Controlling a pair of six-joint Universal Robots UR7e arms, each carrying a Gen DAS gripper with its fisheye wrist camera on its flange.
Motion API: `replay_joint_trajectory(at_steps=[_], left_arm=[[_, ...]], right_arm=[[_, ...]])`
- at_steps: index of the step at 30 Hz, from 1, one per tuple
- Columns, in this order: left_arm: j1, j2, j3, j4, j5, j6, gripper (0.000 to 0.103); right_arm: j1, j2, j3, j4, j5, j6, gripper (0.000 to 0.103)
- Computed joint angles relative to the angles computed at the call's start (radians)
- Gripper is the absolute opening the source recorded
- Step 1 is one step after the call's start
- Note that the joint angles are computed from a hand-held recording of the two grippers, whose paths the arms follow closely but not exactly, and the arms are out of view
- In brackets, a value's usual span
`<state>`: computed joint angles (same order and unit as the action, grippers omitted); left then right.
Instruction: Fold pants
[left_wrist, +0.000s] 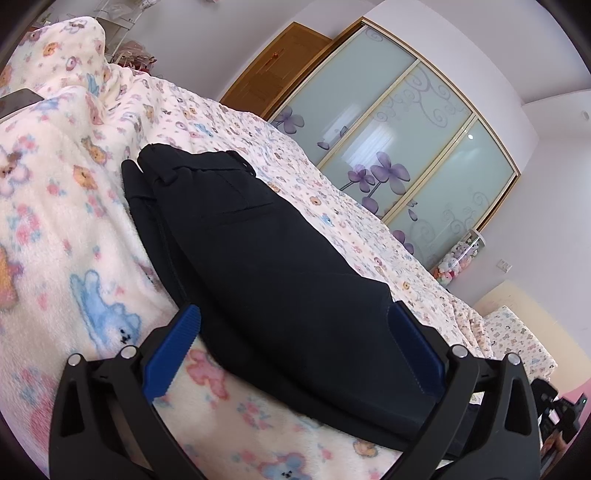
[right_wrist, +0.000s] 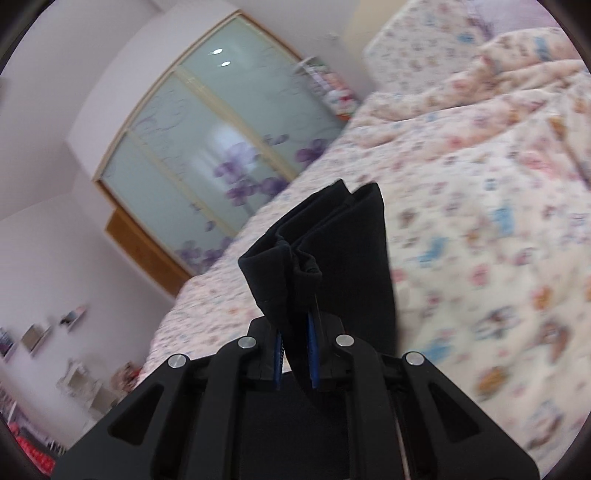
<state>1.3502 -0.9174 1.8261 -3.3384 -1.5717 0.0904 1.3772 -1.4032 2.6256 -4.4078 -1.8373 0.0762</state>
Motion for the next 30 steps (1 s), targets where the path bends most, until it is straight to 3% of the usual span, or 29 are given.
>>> replay_joint_trajectory(at_steps=[4,9,17,20,25,28,30], left_arm=[[0.0,0.001,-0.001,0.001,0.0,0.0,0.101],[-0.001,0.001,-0.002,0.004,0.006,0.001,0.101],[0.0,0.006,-0.009,0.011,0.013,0.003,0.101],[-0.002,0.007,-0.009,0.014,0.02,0.004,0.101],[-0.003,0.008,-0.006,0.012,0.023,0.003,0.101],[-0.004,0.008,-0.007,0.013,0.025,0.003,0.101],[-0.003,0.008,-0.007,0.014,0.024,0.003,0.101]], right_arm=[[0.068,0.061,-0.058,0.043,0.038,0.008,0.011],[0.106,0.142,-0.146,0.134,0.115,0.035,0.011],[0.164,0.378,-0.357,0.317,0.179,0.043,0.011],[0.206,0.463,-0.44,0.433,0.111,-0.008,0.011],[0.273,0.567,-0.555,0.701,-0.19,-0.107,0.013],[0.293,0.569,-0.547,0.727,-0.201,-0.144,0.033],[0.303,0.549,-0.534,0.753,-0.195,-0.17,0.056]])
